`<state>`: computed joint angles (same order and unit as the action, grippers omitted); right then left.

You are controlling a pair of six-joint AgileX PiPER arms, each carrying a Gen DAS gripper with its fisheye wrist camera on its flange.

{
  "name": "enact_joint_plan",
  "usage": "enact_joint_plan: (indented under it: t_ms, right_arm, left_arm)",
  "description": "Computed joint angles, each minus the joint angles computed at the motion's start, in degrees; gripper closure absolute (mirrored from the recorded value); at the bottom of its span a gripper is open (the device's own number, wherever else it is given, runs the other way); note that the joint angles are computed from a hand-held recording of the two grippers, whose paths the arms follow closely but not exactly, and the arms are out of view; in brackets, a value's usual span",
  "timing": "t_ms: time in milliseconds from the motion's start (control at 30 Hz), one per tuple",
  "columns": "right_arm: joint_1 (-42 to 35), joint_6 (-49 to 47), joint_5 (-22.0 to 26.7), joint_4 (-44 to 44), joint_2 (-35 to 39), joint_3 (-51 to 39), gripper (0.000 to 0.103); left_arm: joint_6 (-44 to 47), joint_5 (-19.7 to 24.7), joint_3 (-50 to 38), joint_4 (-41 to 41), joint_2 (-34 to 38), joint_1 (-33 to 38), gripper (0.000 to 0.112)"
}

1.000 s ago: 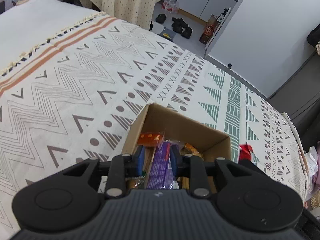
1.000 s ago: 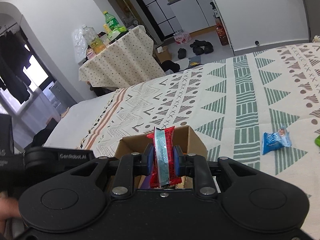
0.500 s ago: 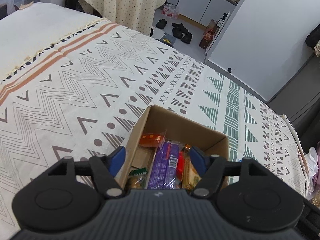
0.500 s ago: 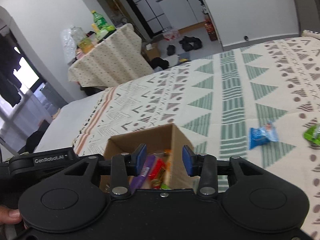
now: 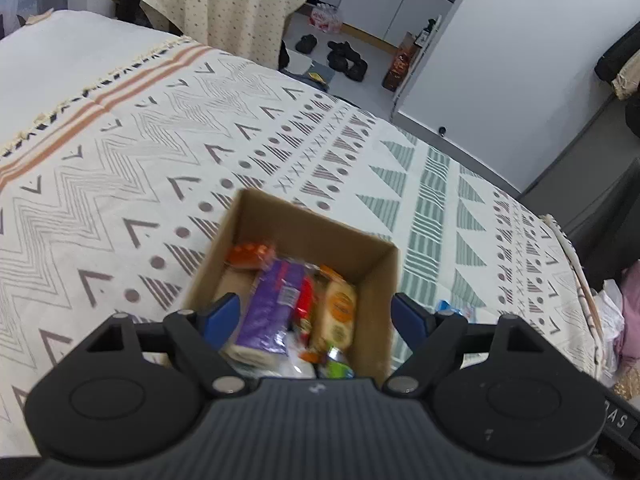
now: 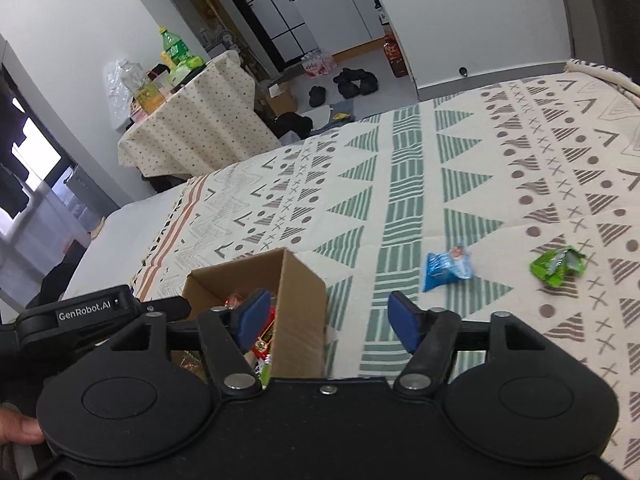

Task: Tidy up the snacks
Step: 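Move both open tools back toward the blue and green candies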

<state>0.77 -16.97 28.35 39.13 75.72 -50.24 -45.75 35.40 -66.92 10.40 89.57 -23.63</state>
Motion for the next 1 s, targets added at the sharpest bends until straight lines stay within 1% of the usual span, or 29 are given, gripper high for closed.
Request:
enact_joint_plan:
  t_ms: [33,100,133,167,200,233,267,300,400,600,733,867,933,1000]
  right_arm:
    - [-1.12,-1.16,0.64,1.03,-0.35,0.04,0.031]
    - [-3.31,-3.56,1.67,3.07,-0.96,0.17,0.023]
    - [-4.31,-4.67,2.06,3.87,-1.18,0.19,0.022]
    - [-5.17,-4.99,2.32,4.08,-1.43,0.16,0.02]
    - [-6.24,-5.71,2.84,4.55,-1.52,0.08,0.018]
    - [-7.43,-6.6,3.47,5.25,-1.69,0.08,0.016]
    - [-8.51,-7.17,3.82,5.83,-1.94,0.19,0.013]
    - [-9.51,-7.62,3.91,6.23,-2.25,0.4,0.012]
    - [-12.46,-8.31,4.42,7.11,-2.39,0.7,0.012]
    - [-15.91,-6.35,3.51,6.69,-2.37,1.66,0.012]
    - [-18.14,-7.43,3.22,7.93,-2.75,2.23,0.012]
    - [-19.72,-7.22,2.07,6.58,-2.48,2.93,0.012]
    - [-20.75,-7.38,2.3,6.43,-1.93,2.96,0.012]
    - [-22.34,-8.28,3.04,7.47,-1.08,2.66,0.012]
  left_arm:
    - [-0.85,0.51,-0.4,0.44,0.17,-0.66,0.031]
    - [-2.92,0.8,-0.75,2.04,0.33,-2.22,0.03]
    - [-4.26,0.88,-0.94,3.11,0.49,-3.11,0.027]
    - [-5.61,0.89,-1.09,4.09,0.59,-3.91,0.021]
    - [-6.97,0.61,-1.13,5.04,0.69,-4.68,0.018]
    - [-8.38,0.56,-1.37,6.05,0.9,-5.48,0.012]
    - [-9.79,0.73,-1.76,7.08,1.2,-6.27,0.009]
    - [-11.34,0.7,-2.02,8.09,1.4,-6.99,0.009]
    - [-13.5,0.32,-2.96,8.52,2.1,-8.36,0.009]
    - [-12.65,-0.62,-5.42,7.02,4.63,-10.81,0.009]
    - [-12.41,-0.17,-7.34,6.26,6.67,-12.29,0.009]
    - [-15.44,1.75,-9.77,8.78,9.11,-14.22,0.009]
    - [-15.79,1.89,-10.99,8.82,10.4,-14.76,0.009]
    - [-15.86,3.03,-13.03,8.82,11.99,-15.48,0.009]
